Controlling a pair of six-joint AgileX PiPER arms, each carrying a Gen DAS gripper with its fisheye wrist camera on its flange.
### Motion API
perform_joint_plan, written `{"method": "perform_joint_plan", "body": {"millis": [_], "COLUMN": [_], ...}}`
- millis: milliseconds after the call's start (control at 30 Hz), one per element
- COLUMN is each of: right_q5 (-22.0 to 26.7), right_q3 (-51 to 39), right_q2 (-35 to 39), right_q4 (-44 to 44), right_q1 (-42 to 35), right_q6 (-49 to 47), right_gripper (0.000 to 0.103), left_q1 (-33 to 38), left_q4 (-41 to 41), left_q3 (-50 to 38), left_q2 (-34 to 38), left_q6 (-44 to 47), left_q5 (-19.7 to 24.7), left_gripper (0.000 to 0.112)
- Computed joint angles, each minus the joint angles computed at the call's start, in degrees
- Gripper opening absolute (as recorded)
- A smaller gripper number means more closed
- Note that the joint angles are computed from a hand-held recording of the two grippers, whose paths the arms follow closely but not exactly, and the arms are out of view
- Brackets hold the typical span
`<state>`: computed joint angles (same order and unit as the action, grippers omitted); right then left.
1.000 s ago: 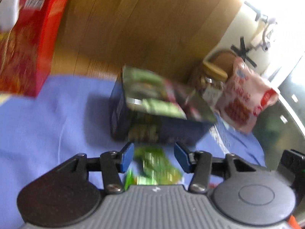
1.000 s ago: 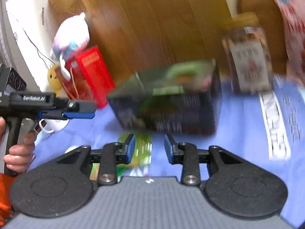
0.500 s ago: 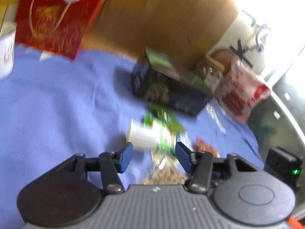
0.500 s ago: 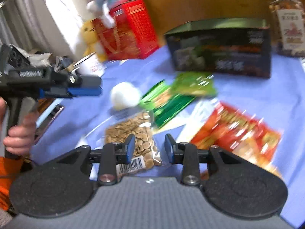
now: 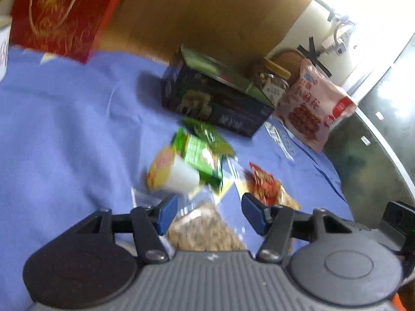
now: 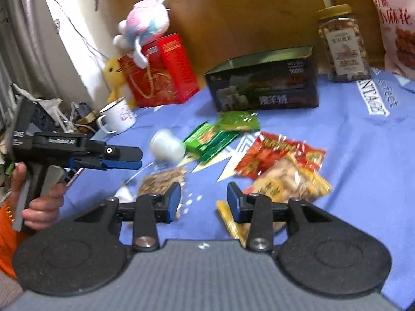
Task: Organize snacks
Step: 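Reach to the green snack bar and grasp it with the left tool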
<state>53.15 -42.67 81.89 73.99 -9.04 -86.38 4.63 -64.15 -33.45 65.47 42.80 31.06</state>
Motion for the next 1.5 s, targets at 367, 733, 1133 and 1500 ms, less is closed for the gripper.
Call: {"method": "perform_joint_plan", "body": {"millis": [367, 733, 1133, 1500], "right_q5": [-17.6, -14.9, -7.8, -17.2], "right_q3": [-14.0, -14.1, -9.4, -12.9], "right_q2": [11.9, 13.3, 6.1, 12.4], "right_q4": [-9.3, -2.4, -5.2, -10.9], "right_q1": [18.9, 20.9, 10.7, 17.7], "right_q6": [8.2, 1.8, 4.4, 0.1], "right_gripper": [0.043, 0.017, 0.027, 0.048], "left_q1": [4.7, 4.5, 4.0, -2.9], "left_q4": [8.0, 3.0, 9.4, 24.1], "left_q3": [-24.6, -26.5, -31.4, -36.5], "left_q2": [23.6, 26.9, 28.6, 30.1], "left_q6": [-4.2, 1.5, -3.8, -9.3], "left_q5": [9.4, 19.1, 18.0, 21.9], "left_gripper": [0.059, 0.032, 0.053, 0.066]}}
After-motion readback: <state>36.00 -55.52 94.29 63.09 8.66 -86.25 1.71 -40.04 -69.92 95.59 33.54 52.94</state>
